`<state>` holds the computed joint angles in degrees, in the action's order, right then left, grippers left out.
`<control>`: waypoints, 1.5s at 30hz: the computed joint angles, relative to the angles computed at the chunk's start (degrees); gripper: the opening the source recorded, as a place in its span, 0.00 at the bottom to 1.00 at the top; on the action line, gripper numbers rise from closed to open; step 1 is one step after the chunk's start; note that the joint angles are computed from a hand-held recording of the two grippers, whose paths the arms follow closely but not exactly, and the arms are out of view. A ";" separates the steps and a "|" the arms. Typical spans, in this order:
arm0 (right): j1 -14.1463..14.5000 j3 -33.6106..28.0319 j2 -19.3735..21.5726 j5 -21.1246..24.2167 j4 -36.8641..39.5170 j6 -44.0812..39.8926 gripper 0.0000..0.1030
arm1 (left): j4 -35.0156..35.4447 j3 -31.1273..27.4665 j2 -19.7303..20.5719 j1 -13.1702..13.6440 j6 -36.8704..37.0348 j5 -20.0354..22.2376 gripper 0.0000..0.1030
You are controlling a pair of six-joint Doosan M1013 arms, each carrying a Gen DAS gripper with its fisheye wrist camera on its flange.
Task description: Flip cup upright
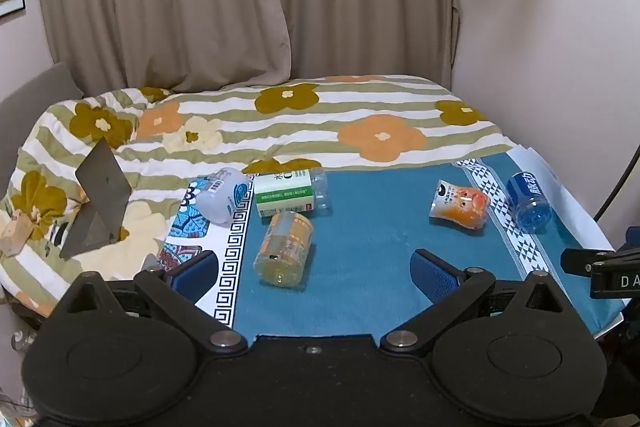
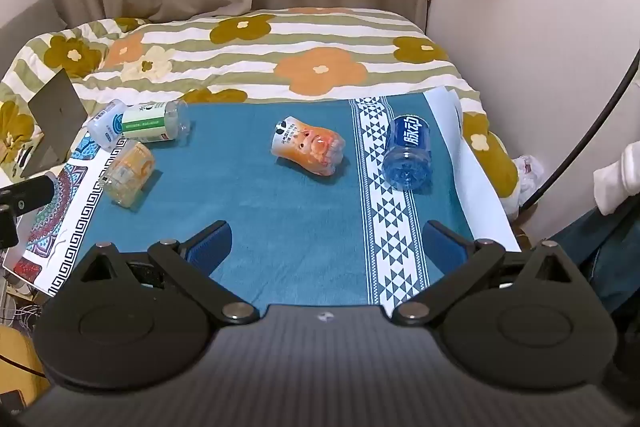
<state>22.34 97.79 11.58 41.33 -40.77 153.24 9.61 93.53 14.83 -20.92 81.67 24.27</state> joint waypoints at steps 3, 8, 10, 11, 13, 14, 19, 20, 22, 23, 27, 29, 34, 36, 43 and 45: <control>-0.04 0.10 -0.10 -0.19 0.15 -0.25 1.00 | 3.56 1.32 -0.89 -0.34 -3.72 -2.62 1.00; 0.00 0.22 -0.14 -0.38 -0.25 0.11 1.00 | 2.97 1.72 -1.10 -0.17 -3.56 -3.42 1.00; -0.02 0.37 -0.23 -0.61 -0.13 0.30 1.00 | 2.95 1.71 -1.12 -0.17 -3.56 -3.42 1.00; 0.04 0.32 -0.15 -0.52 -0.30 0.44 1.00 | 3.01 1.73 -1.14 -0.20 -3.63 -3.38 1.00; 0.05 0.38 -0.20 -0.47 -0.15 0.54 1.00 | 3.38 1.85 -1.22 -0.29 -3.96 -3.42 1.00; 0.07 0.40 -0.21 -0.46 -0.18 0.75 1.00 | 3.63 1.92 -1.27 -0.34 -4.17 -3.48 1.00; -0.13 0.61 -0.51 -0.49 -0.02 0.67 1.00 | 4.07 2.26 -1.42 -0.36 -4.44 -4.17 1.00; -0.12 0.65 -0.51 -0.52 -0.01 0.74 1.00 | 4.16 2.35 -1.47 -0.39 -4.46 -4.28 1.00; -0.15 0.69 -0.57 -0.64 0.04 0.65 1.00 | 4.45 2.52 -1.56 -0.47 -4.64 -4.47 1.00; -0.15 0.64 -0.57 -0.55 0.12 0.53 1.00 | 4.58 2.62 -1.61 -0.50 -4.73 -4.59 1.00; -0.14 0.68 -0.69 -0.57 0.16 0.60 1.00 | 5.48 3.05 -1.83 -0.64 -5.31 -5.13 1.00; -0.16 0.86 -0.76 -0.72 0.00 0.86 1.00 | 5.23 2.98 -2.07 -0.55 -4.95 -4.98 1.00; -0.05 1.04 -0.95 -0.75 -0.35 1.44 1.00 | 6.05 3.20 -2.29 -0.52 -5.73 -5.25 1.00; -0.04 1.15 -1.05 -0.87 -0.57 1.63 1.00 | 6.37 3.33 -2.36 -0.48 -6.08 -5.39 1.00; 0.25 1.14 -1.31 -0.71 -0.72 1.61 1.00 | 6.59 3.42 -2.53 -0.44 -6.38 -5.35 1.00; 0.37 1.08 -1.35 -0.62 -0.66 1.52 1.00 | 6.28 3.43 -2.51 -0.42 -6.03 -5.30 1.00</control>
<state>22.71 98.87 10.24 40.71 -41.43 154.76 15.89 96.95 12.32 -21.33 75.63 18.97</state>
